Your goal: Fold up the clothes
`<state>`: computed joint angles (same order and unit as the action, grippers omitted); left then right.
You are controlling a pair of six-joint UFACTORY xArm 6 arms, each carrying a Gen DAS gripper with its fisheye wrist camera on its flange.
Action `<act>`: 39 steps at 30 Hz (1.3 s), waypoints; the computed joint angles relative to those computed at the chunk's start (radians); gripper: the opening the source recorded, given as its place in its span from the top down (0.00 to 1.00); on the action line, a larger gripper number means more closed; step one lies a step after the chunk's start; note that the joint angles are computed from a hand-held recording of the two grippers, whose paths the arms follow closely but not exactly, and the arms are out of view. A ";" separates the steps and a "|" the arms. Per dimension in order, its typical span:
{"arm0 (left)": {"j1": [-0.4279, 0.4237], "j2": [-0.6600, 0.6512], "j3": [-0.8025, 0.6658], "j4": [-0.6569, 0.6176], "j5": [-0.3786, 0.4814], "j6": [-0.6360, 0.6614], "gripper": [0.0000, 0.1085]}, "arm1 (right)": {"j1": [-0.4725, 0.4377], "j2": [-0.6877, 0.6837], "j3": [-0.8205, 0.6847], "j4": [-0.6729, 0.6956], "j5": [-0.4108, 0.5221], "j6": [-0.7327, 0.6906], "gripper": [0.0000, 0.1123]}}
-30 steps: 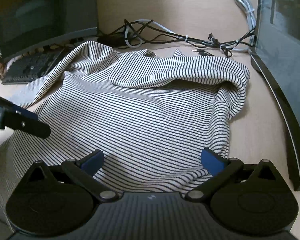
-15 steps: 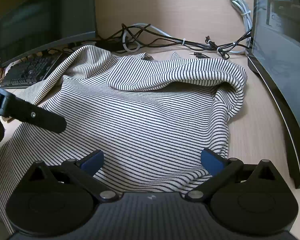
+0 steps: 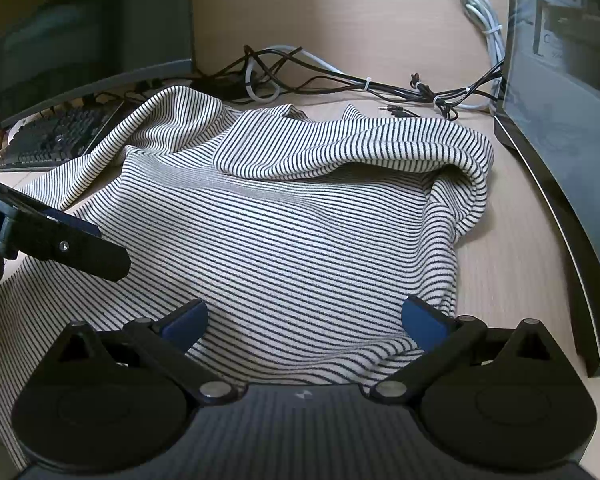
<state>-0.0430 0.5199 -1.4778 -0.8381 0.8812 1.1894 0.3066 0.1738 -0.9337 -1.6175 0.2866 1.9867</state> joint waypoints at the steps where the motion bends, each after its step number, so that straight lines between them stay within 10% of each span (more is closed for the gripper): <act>1: -0.001 0.000 0.000 0.003 -0.002 0.001 0.05 | 0.001 0.000 0.000 0.000 0.002 0.001 0.08; 8: 0.005 0.011 -0.021 0.010 0.017 -0.016 0.05 | 0.005 -0.001 0.000 0.023 0.007 -0.020 0.08; 13: 0.006 0.020 -0.031 -0.008 -0.120 -0.070 0.05 | 0.007 -0.002 0.000 0.042 0.010 -0.042 0.08; 19: -0.007 0.066 -0.080 -0.183 -0.356 0.271 0.07 | 0.005 -0.003 0.002 0.037 0.008 -0.041 0.08; 29: -0.056 0.261 -0.368 -0.169 -0.349 0.298 0.11 | 0.003 0.000 0.000 0.022 0.008 -0.028 0.08; 31: -0.068 0.302 -0.420 -0.087 -0.357 0.250 0.53 | 0.003 -0.001 0.001 0.020 0.010 -0.026 0.08; 33: -0.080 0.341 -0.463 0.018 -0.406 0.176 0.73 | 0.003 -0.001 0.001 0.020 0.010 -0.026 0.08; 39: -0.047 0.456 -0.627 0.177 -0.451 -0.066 0.73 | -0.001 0.001 -0.001 0.033 0.006 -0.047 0.08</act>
<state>-0.0897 0.9758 -2.1051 -0.6608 0.4304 1.1237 0.3059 0.1748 -0.9344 -1.5846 0.2929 1.9402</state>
